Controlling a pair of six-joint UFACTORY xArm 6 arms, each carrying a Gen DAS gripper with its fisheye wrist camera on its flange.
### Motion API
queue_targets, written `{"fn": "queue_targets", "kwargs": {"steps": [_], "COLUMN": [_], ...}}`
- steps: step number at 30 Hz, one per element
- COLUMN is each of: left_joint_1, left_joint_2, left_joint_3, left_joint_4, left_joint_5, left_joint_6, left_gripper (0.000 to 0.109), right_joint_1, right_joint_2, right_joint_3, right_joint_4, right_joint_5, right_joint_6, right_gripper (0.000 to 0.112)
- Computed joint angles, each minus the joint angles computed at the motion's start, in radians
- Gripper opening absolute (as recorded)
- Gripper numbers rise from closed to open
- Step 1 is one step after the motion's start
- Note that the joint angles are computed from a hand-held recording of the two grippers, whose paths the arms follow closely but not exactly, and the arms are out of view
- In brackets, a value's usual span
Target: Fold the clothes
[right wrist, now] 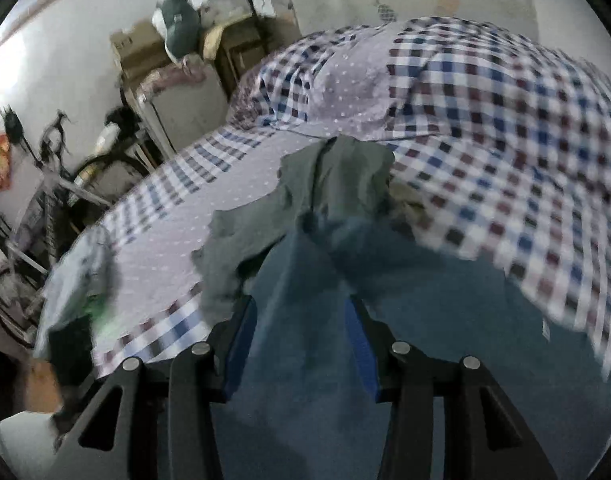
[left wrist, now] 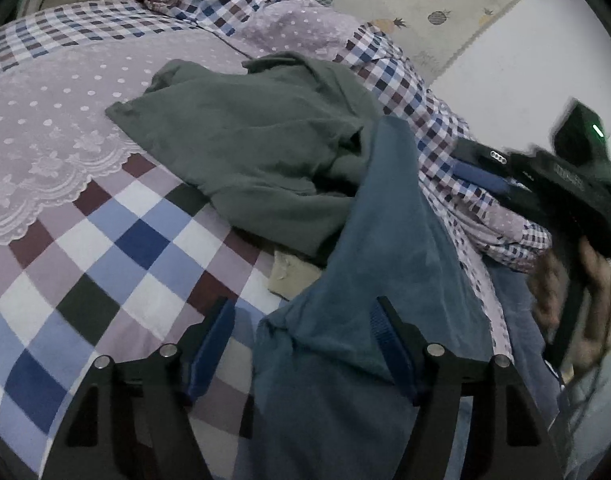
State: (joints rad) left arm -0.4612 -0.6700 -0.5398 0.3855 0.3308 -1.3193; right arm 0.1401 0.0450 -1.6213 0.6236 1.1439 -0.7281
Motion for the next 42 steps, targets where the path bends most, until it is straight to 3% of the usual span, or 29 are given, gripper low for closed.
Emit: {"fn": "queue_targets", "kwargs": {"steps": [2, 6, 8, 10, 11, 13, 15, 17, 20, 23, 30, 34, 36, 40, 42], "left_joint_1": [0.002, -0.003, -0.002, 0.001, 0.003, 0.006, 0.003, -0.007, -0.026, -0.037, -0.038, -0.035, -0.033, -0.042, -0.049], "left_joint_2": [0.014, 0.026, 0.029, 0.022, 0.017, 0.009, 0.011, 0.026, 0.055, 0.084, 0.065, 0.084, 0.086, 0.114, 0.131], "left_joint_3": [0.001, 0.002, 0.009, 0.018, 0.023, 0.031, 0.034, 0.022, -0.004, -0.029, 0.012, -0.004, -0.004, -0.026, -0.037], "left_joint_4": [0.019, -0.126, -0.180, -0.192, -0.186, -0.164, -0.163, -0.177, -0.225, -0.231, -0.383, -0.357, -0.363, -0.385, -0.374], "left_joint_5": [-0.034, -0.040, -0.048, -0.063, -0.078, -0.108, -0.133, -0.121, -0.093, -0.081, -0.184, -0.203, -0.218, -0.210, -0.209], "left_joint_6": [-0.019, 0.110, 0.144, 0.147, 0.135, 0.108, 0.106, 0.130, 0.171, 0.188, 0.336, 0.334, 0.343, 0.373, 0.372], "left_gripper": [0.071, 0.043, 0.037, 0.037, 0.037, 0.037, 0.050, 0.053, 0.053, 0.053, 0.058, 0.058, 0.058, 0.058, 0.048], "right_joint_1": [0.031, 0.089, 0.099, 0.119, 0.130, 0.133, 0.098, 0.048, 0.017, 0.014, 0.035, 0.005, 0.009, 0.016, 0.025], "right_joint_2": [0.071, 0.172, 0.195, 0.205, 0.210, 0.163, 0.079, 0.019, 0.045, 0.115, 0.217, 0.239, 0.285, 0.385, 0.440], "right_joint_3": [-0.083, -0.186, -0.209, -0.215, -0.216, -0.168, -0.086, -0.042, -0.033, -0.081, -0.255, -0.333, -0.405, -0.565, -0.654], "right_joint_4": [-0.042, -0.117, -0.112, -0.150, -0.179, -0.187, -0.091, -0.023, -0.199, -0.364, -0.516, -0.366, -0.341, -0.290, -0.276], "right_joint_5": [0.014, 0.004, -0.004, -0.016, -0.018, -0.035, -0.075, -0.098, -0.131, -0.055, 0.144, 0.153, 0.181, 0.254, 0.297], "right_joint_6": [0.030, 0.055, 0.050, 0.061, 0.071, 0.049, 0.001, 0.022, 0.193, 0.300, 0.335, 0.304, 0.317, 0.355, 0.389], "right_gripper": [0.047, 0.042, 0.037, 0.018, 0.001, 0.000, 0.000, 0.000, 0.000, 0.001, 0.006, 0.011, 0.023, 0.031, 0.033]}}
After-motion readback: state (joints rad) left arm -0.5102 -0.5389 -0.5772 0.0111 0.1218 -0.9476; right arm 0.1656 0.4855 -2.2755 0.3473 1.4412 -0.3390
